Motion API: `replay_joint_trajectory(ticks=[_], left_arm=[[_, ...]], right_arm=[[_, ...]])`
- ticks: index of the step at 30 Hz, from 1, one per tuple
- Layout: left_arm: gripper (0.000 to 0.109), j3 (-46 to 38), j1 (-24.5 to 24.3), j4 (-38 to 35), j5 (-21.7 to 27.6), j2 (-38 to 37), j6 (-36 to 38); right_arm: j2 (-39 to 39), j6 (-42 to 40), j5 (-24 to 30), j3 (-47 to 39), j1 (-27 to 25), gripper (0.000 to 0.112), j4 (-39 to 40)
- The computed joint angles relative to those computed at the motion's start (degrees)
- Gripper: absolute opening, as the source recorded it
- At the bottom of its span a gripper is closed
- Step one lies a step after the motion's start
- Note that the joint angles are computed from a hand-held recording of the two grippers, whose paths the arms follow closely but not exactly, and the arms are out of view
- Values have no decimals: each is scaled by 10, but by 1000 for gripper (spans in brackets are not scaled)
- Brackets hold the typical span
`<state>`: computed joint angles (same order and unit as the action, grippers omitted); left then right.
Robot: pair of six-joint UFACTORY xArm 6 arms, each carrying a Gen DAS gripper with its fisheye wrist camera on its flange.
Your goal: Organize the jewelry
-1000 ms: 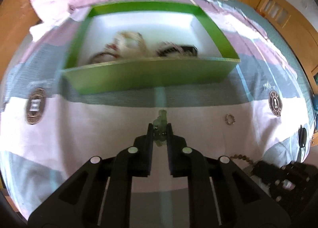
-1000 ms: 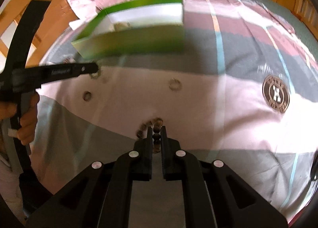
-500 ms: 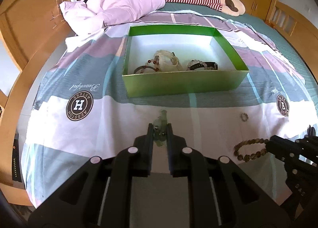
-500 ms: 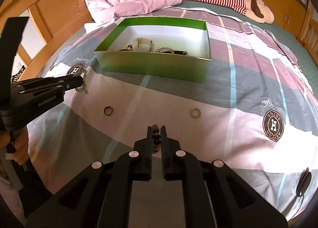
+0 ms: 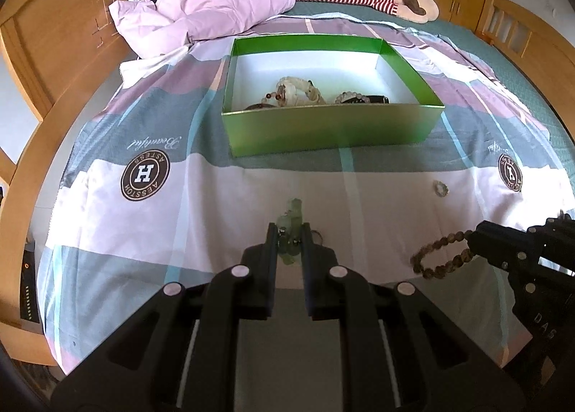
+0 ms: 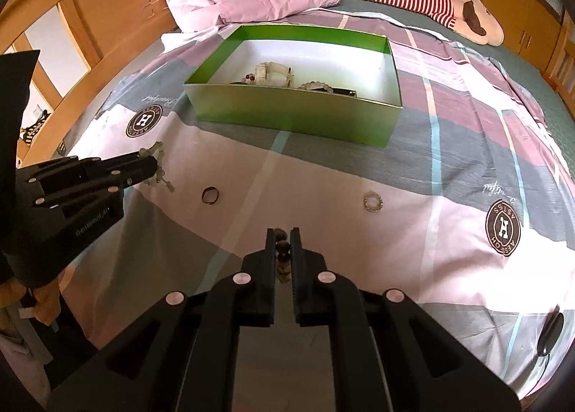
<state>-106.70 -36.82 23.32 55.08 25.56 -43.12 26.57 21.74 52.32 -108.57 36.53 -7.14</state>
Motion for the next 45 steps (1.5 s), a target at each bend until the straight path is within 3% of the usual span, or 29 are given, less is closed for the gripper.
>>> replay_joint_trajectory(ticks=[5,10,15,17,21,24,27,35,41,45], left_arm=[[13,23,-2,2,-10,-8,-13],[13,71,-2,-29,-51,-15,-5],[14,99,7,-64,-77,-12,17],[14,112,11,-70,-91,-18,18],[23,119,16,-71,-96,-20,10],[33,115,12,-61,-95,-17,9],[49,106,4,-37,-89,-13,6],[60,80,-5,-7,-54,7,4],[60,79,-7,-7,-50,10,8],[60,72,-8,5,-40,17,-1]], right_arm=[[5,-4,11,-3,2,8,4],[14,-3,17,-7,-6,8,38],[64,89,116,-63,-11,8,-58],[64,107,128,-51,-17,8,-57],[51,120,117,-18,-15,31,-65],[47,113,102,-11,-9,39,-64],[61,103,103,-30,-1,51,-65],[102,95,136,-85,11,59,-70],[112,102,138,-93,18,59,-91],[99,98,123,-75,28,35,-81]])
